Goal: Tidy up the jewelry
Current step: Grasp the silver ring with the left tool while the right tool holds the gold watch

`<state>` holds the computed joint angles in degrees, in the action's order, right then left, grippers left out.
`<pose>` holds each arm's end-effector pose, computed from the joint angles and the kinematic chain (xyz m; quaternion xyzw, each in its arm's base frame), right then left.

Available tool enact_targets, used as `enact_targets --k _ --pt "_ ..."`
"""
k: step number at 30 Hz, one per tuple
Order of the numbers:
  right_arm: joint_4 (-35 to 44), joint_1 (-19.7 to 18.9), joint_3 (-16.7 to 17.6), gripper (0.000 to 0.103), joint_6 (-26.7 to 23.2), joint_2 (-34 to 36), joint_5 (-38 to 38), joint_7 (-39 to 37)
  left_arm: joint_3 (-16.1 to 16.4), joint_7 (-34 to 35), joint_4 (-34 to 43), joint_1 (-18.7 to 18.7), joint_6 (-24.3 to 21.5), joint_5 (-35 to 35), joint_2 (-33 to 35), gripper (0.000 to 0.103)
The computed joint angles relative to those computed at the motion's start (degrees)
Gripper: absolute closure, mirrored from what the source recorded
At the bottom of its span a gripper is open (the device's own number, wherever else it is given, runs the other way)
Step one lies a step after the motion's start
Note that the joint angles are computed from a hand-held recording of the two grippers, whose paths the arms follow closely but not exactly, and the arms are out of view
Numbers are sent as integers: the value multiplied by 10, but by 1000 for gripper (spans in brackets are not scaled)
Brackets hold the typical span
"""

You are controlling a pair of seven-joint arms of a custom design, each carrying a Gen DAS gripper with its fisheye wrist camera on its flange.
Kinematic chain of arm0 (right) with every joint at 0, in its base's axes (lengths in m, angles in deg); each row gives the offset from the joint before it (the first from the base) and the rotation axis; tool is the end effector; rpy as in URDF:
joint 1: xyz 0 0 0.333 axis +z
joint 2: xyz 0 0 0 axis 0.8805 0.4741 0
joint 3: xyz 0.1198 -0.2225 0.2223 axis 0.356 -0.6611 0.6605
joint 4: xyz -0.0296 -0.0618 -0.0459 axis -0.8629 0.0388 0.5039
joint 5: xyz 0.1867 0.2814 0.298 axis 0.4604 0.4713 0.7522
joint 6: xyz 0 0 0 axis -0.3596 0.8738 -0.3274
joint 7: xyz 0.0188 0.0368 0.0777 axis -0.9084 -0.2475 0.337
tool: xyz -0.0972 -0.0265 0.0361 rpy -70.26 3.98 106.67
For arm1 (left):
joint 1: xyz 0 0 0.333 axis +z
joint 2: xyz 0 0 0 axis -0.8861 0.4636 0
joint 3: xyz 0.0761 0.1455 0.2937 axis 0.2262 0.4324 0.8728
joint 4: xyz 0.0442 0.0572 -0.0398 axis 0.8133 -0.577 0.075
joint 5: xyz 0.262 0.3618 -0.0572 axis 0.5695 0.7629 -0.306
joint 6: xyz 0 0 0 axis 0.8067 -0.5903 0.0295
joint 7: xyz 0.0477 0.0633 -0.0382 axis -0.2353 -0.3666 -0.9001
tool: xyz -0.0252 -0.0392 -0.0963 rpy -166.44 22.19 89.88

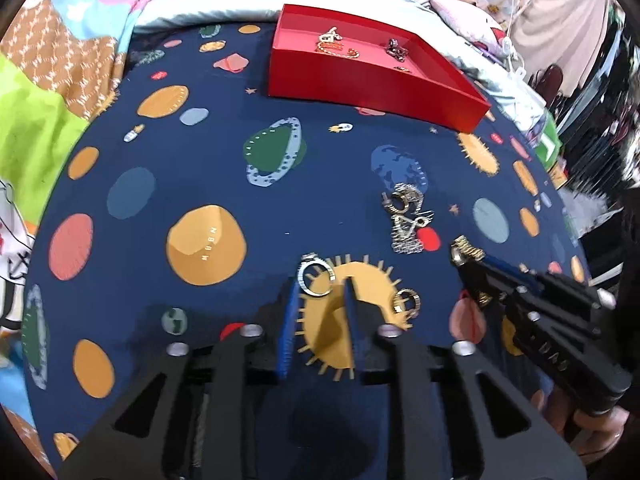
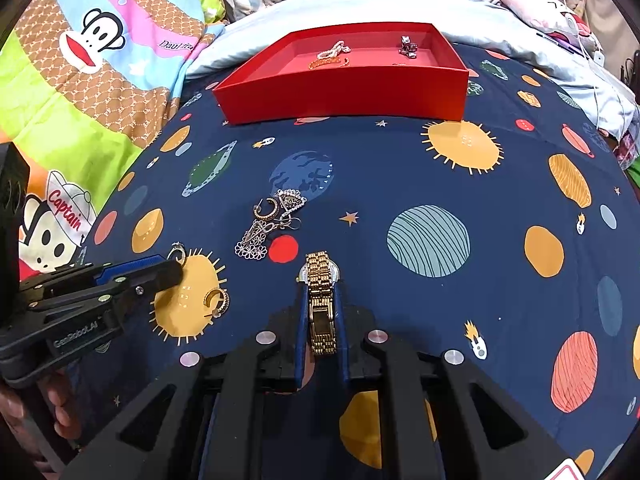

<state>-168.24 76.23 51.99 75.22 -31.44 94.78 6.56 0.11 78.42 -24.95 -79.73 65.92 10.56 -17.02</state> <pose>0.6850 0.2907 0.4711 -0.7892 0.5325 -0.0765 0.2963 0.6447 -0.3121 0.4808 -0.7385 0.6115 -0.2599 0.1147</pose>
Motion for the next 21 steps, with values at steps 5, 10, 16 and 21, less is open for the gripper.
enact_targets --k 5,10,16,21 --pt "1 -1 0 90 -2 0 3 1 10 -26 24 -15 -14 46 17 62" --pt "1 -1 1 90 -1 0 3 1 16 -41 31 -20 -14 69 23 67" --pt "1 -1 1 90 -1 0 4 0 12 -36 25 -14 -10 64 20 95" --pt "3 -2 1 91 -1 1 6 -3 11 -32 20 -13 -7 57 17 98"
